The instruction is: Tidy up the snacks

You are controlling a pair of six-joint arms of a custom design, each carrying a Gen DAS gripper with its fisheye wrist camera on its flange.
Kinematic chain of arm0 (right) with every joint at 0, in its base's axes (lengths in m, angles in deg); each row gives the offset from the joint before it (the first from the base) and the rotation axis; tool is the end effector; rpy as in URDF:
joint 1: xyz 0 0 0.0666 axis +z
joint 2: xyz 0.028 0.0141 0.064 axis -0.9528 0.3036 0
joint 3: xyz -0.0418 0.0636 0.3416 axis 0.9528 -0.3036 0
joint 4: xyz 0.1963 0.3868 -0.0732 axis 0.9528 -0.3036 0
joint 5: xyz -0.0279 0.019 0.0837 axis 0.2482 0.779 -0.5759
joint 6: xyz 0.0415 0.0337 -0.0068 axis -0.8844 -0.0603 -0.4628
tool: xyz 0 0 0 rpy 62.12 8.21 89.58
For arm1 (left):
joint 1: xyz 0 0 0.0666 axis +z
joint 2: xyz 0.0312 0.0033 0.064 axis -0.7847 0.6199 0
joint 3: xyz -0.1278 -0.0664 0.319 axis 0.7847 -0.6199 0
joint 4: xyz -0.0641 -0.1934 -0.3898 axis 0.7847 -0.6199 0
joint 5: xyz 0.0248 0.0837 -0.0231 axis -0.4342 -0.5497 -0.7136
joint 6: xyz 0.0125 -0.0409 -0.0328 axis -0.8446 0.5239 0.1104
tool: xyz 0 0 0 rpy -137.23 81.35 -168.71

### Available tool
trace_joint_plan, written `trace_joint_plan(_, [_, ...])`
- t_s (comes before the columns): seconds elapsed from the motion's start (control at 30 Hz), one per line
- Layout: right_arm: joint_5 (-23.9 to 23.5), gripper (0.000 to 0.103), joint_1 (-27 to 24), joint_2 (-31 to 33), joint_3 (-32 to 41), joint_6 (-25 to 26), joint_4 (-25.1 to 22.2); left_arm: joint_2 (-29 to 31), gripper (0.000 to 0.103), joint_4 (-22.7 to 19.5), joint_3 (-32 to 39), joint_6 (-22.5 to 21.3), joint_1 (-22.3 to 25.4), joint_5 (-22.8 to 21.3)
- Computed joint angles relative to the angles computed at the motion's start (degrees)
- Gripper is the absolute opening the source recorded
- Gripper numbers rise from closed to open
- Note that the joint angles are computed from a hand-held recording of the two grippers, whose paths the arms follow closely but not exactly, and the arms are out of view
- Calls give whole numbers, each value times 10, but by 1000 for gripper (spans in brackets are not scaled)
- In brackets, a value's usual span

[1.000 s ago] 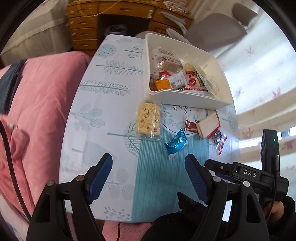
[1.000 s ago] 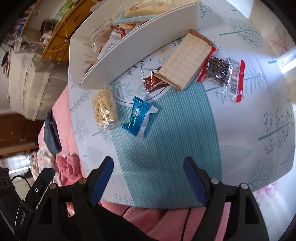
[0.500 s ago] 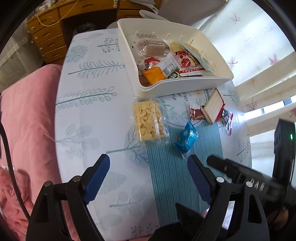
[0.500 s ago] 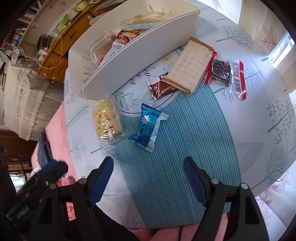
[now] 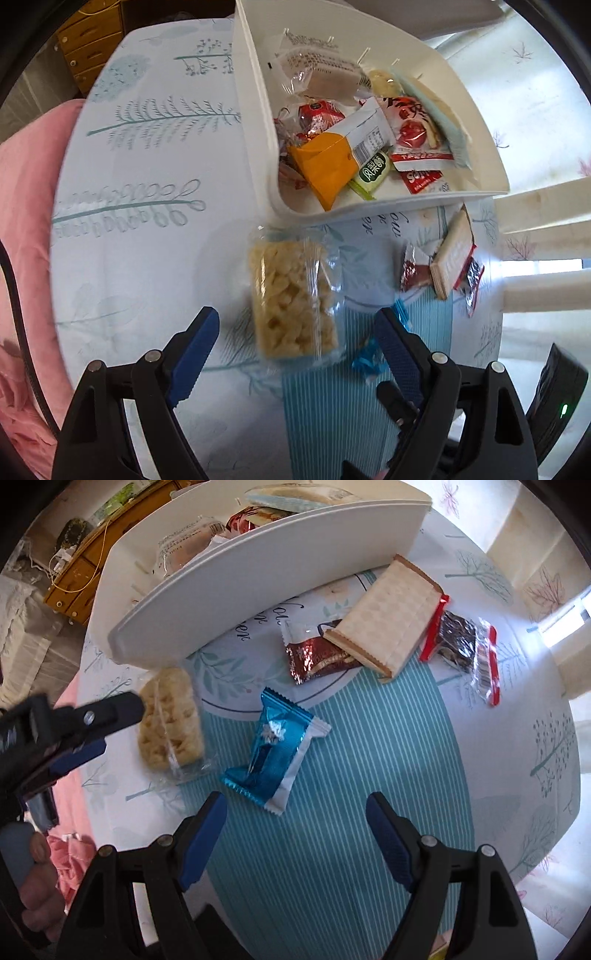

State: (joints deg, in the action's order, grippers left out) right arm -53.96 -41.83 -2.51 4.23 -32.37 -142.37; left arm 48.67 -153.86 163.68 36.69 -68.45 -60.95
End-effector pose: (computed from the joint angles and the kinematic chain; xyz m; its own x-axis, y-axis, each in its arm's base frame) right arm 0.4367 0.2556 0.3434 -0.8291 0.5509 -0.0953 0.5381 0.8325 0.1315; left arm 0.5913 -0.1913 0.3244 -0.9425 0.3098 -0.1253 0.3341 0.8805 -0.3361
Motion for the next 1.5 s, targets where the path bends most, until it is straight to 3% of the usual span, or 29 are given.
trace_joint_plan(0.33, [1,77,-14,21,-7,36,2,33,85,9,9,17,-25,-38])
trace_joint_plan(0.47, [-7,63,-18,25,-7,44,16,43,74,6,13,24,-28,-49])
trace_joint_plan(0.6, [-13,57,-15,39,0,42,25,44,67,11,9,21,-28,-51])
trace_joint_plan(0.67, [-13,51,-14,42,3,43,24,44,57,12,7,17,-27,-46])
trace_joint_plan(0.77, [-7,41,-11,52,15,38,13,48,56,-1,16,11,-21,-32])
trace_joint_plan(0.93, [-15,37,-17,50,12,27,13,55,56,-27,25,4,-10,-15])
trace_joint_plan(1.17, [-63,36,-44,44,4,30,8,42,55,-73,17,-19,8,-24])
trace_joint_plan(1.5, [-210,35,-61,17,-36,-39,27,-17,55,-123,-12,-50,32,-51])
